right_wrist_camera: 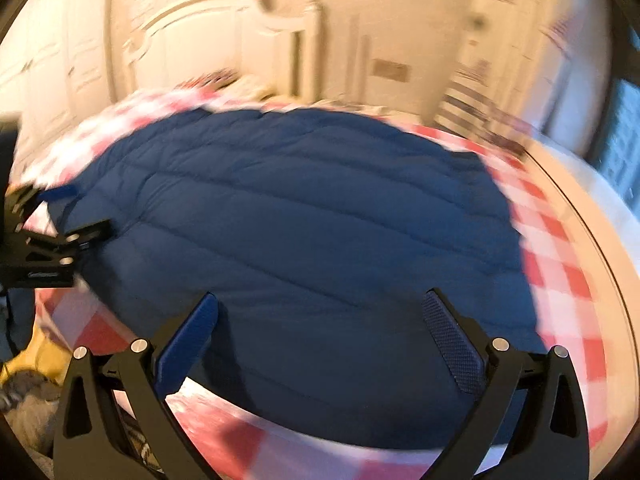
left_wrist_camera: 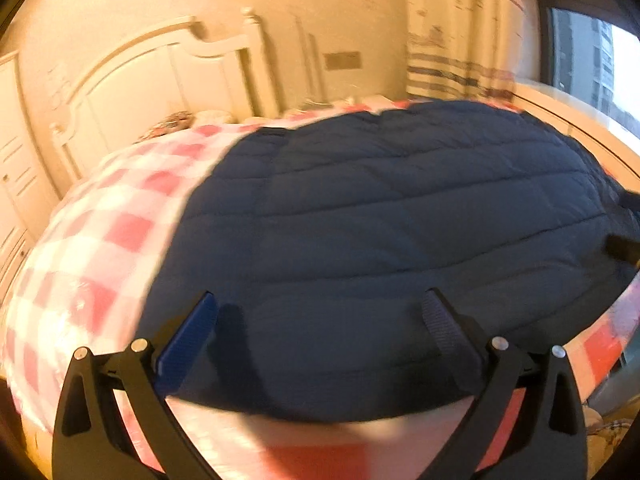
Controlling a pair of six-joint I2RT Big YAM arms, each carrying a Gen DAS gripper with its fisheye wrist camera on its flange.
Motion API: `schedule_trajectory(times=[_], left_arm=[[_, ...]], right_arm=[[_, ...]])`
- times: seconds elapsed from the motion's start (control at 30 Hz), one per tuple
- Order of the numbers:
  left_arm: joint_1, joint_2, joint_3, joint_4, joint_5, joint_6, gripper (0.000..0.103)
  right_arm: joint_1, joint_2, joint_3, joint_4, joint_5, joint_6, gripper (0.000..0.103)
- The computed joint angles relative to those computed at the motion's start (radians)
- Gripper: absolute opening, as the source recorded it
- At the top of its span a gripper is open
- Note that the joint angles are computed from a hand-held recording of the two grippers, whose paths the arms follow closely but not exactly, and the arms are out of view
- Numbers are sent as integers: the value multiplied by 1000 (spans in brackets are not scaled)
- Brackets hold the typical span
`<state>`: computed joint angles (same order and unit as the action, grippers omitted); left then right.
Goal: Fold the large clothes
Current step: 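Open both grippers and withdraw them from the folded jacket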
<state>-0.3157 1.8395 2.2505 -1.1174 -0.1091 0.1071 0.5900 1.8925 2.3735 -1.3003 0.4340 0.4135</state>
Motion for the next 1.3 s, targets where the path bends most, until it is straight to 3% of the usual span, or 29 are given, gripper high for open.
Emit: schedule_trajectory(times=[0.1, 0.17, 0.23, 0.33, 0.43, 0.5, 0.63, 0.83, 1.0, 1.1, 1.3], left_arm=[[43, 14, 21, -25, 5, -36, 101], [74, 38, 52, -59, 58, -57, 101], [83, 56, 79, -85, 90, -59, 101], [76, 63, 84, -87, 61, -44, 101], [83, 60, 78, -84, 84, -42, 101], [85, 56, 73, -84, 90, -40, 101], [80, 54, 67, -80, 77, -43, 101], [80, 41, 42, -60, 79, -48, 101], [84, 40, 38, -57, 90, -45, 101], [85, 38, 33, -52, 94, -44, 101], [86, 32, 24, -45, 104, -44, 101]], right_arm=[[-31, -95, -168, 67, -10, 53, 98], [-45, -131, -237, 111, -44, 65, 98], [-45, -106, -209, 78, -44, 52, 99], [-49, -79, -164, 37, -49, 53, 99], [-49, -112, -193, 51, -67, 68, 98], [-43, -160, -251, 98, -69, 96, 98], [-28, -356, -521, 319, -149, 247, 98], [-21, -487, -749, 456, -247, 440, 98], [-65, -434, -715, 504, -287, 454, 97], [-93, -355, -618, 478, -297, 472, 99], [-128, -221, -448, 436, -191, 641, 99]])
